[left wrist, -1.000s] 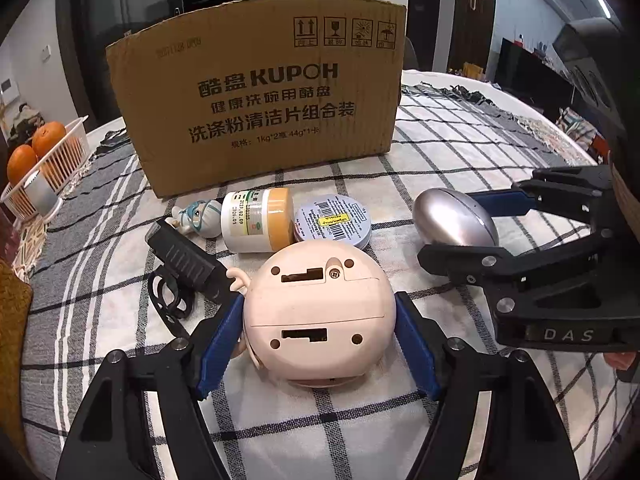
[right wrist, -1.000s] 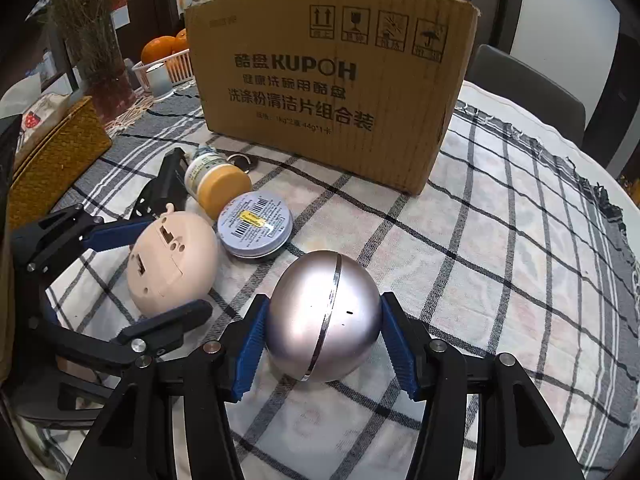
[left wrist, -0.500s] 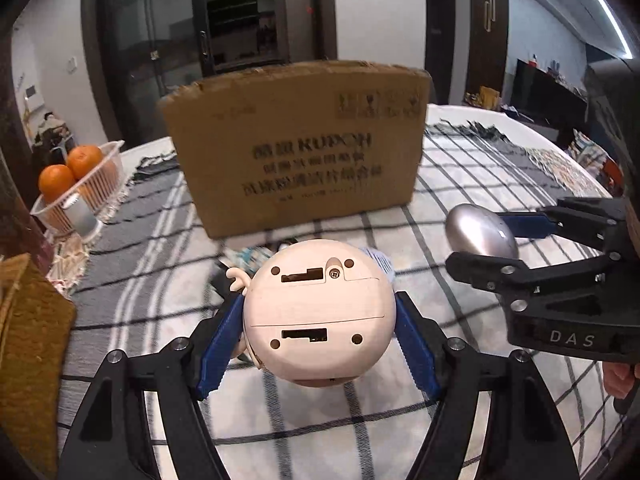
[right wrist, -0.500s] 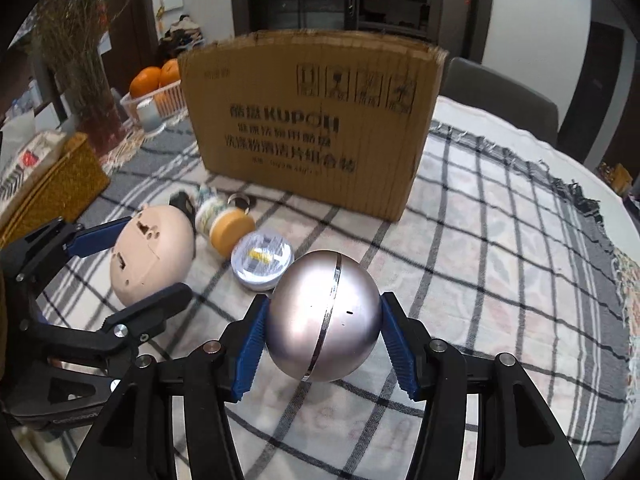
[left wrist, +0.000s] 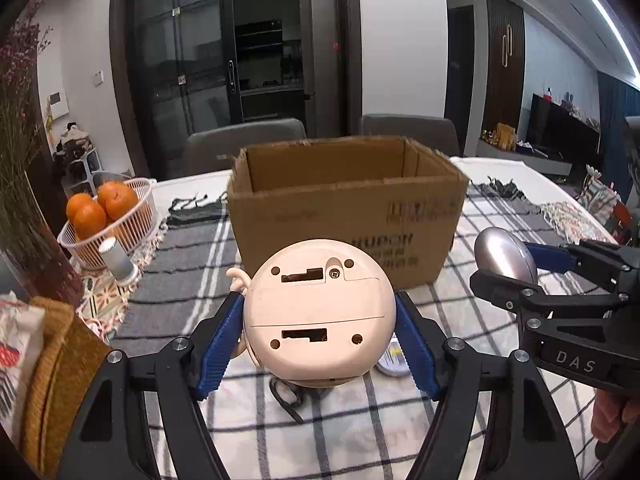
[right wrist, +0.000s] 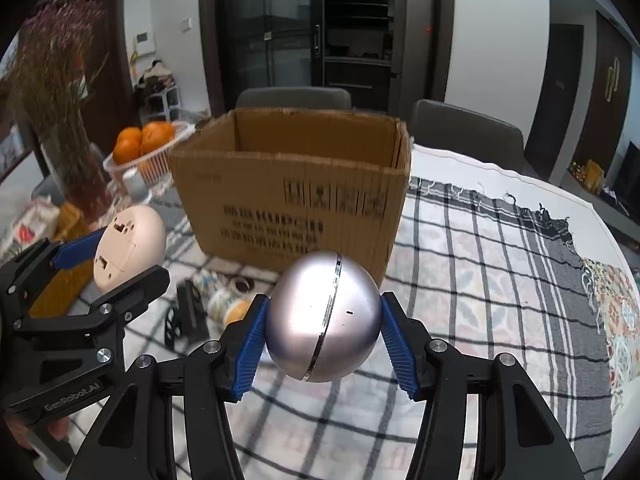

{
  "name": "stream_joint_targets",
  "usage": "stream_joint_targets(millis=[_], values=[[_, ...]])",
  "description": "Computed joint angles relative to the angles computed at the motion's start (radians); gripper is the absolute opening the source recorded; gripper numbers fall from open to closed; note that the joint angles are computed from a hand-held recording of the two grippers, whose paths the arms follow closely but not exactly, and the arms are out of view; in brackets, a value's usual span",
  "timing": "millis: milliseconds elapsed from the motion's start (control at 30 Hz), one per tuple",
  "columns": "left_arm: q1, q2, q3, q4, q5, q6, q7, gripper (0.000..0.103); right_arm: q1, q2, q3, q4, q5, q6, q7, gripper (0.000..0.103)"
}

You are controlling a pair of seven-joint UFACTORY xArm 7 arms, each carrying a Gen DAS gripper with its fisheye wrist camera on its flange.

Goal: Organize rigid objects
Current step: 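Carry the beige toy with the left tool while the right tool carries the silver egg to the box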

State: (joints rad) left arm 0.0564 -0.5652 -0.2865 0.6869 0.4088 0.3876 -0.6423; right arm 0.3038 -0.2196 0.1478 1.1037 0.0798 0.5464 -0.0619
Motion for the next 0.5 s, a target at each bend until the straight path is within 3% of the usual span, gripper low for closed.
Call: stream_joint_targets(millis=[500], values=[[0.005,0.06,0.063,0.153,-0.018,0.017,0.091,0.073,-0.002,0.081,0.023,0.187,-0.068,0.034,0.125,0.056]])
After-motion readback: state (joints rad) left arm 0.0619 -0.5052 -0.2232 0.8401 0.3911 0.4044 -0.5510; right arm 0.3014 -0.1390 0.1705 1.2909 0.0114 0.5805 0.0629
